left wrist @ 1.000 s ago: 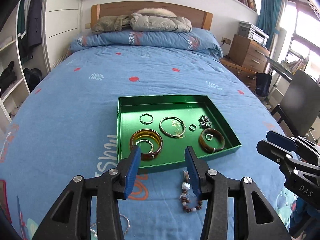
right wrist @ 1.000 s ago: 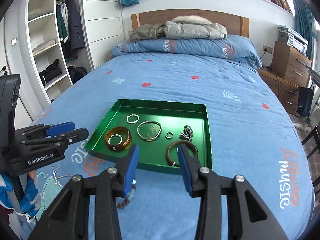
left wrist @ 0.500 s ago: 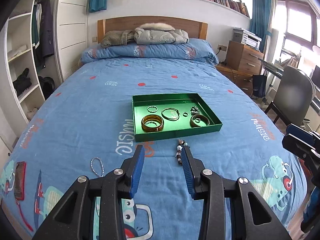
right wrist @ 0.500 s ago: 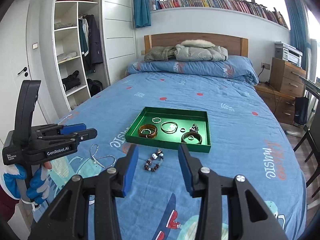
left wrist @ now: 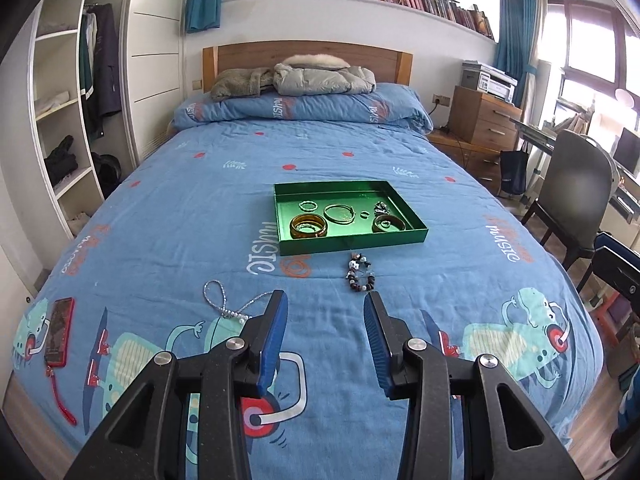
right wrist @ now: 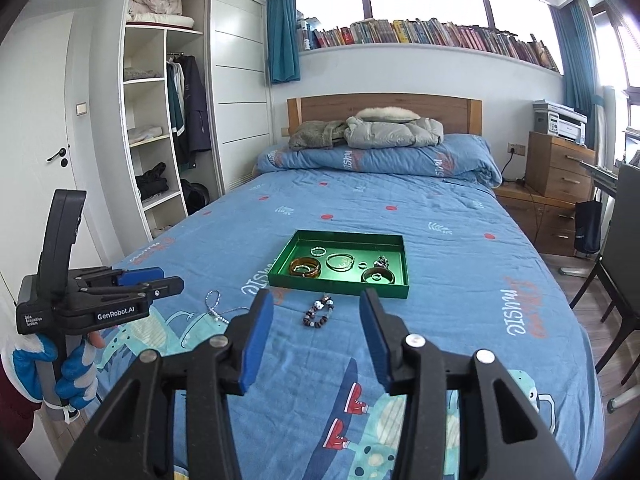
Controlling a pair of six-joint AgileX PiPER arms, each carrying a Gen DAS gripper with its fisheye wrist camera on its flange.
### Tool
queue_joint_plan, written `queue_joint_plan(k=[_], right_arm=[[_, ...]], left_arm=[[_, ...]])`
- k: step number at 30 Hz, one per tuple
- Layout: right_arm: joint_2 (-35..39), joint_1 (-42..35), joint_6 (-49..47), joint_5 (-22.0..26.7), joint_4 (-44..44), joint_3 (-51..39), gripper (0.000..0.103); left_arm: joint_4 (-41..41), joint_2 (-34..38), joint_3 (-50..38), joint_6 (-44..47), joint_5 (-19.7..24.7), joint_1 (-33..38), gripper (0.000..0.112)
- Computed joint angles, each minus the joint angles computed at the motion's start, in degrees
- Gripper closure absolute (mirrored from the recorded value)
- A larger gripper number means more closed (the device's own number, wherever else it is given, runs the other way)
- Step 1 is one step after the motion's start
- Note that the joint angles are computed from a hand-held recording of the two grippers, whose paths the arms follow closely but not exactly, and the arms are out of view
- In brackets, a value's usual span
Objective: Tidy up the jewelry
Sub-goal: 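Withdraw both tools from the tray toward the necklace and beaded bracelet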
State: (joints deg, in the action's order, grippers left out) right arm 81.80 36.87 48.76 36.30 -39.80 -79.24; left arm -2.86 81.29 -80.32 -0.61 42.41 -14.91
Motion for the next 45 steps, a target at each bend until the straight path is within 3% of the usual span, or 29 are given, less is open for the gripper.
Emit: queue_joint_plan(k=[14, 22, 27, 34, 45], right_arm=[[-8.33, 7.39, 14.5, 2.63, -10.19, 9.36, 0.05], [-9.64, 9.96, 24.95, 5.85, -17.36, 13.92, 0.043], [-8.62, 10.62, 27.1, 7.32, -19.35, 14.58, 0.042], [-7.61, 8.76, 29.88, 5.66, -20.15, 16.09, 0.042], [-4.77, 6.83, 31.9, 3.65, -20.4, 16.2, 0.042]], left_arm=[[1.9, -11.77, 10.25, -2.53, -1.83, -3.09, 0.073], [16.65, -16.31, 14.66, -16.18, -1.16, -8.13, 0.069], [19.44, -16.96, 16.57, -19.57, -1.85, -8.7, 0.069], [23.25, -16.34, 18.03, -22.21, -2.22, -9.63, 0.069], [19.8, -14.89, 19.07, -18.78, -4.57, -5.78, 0.068]])
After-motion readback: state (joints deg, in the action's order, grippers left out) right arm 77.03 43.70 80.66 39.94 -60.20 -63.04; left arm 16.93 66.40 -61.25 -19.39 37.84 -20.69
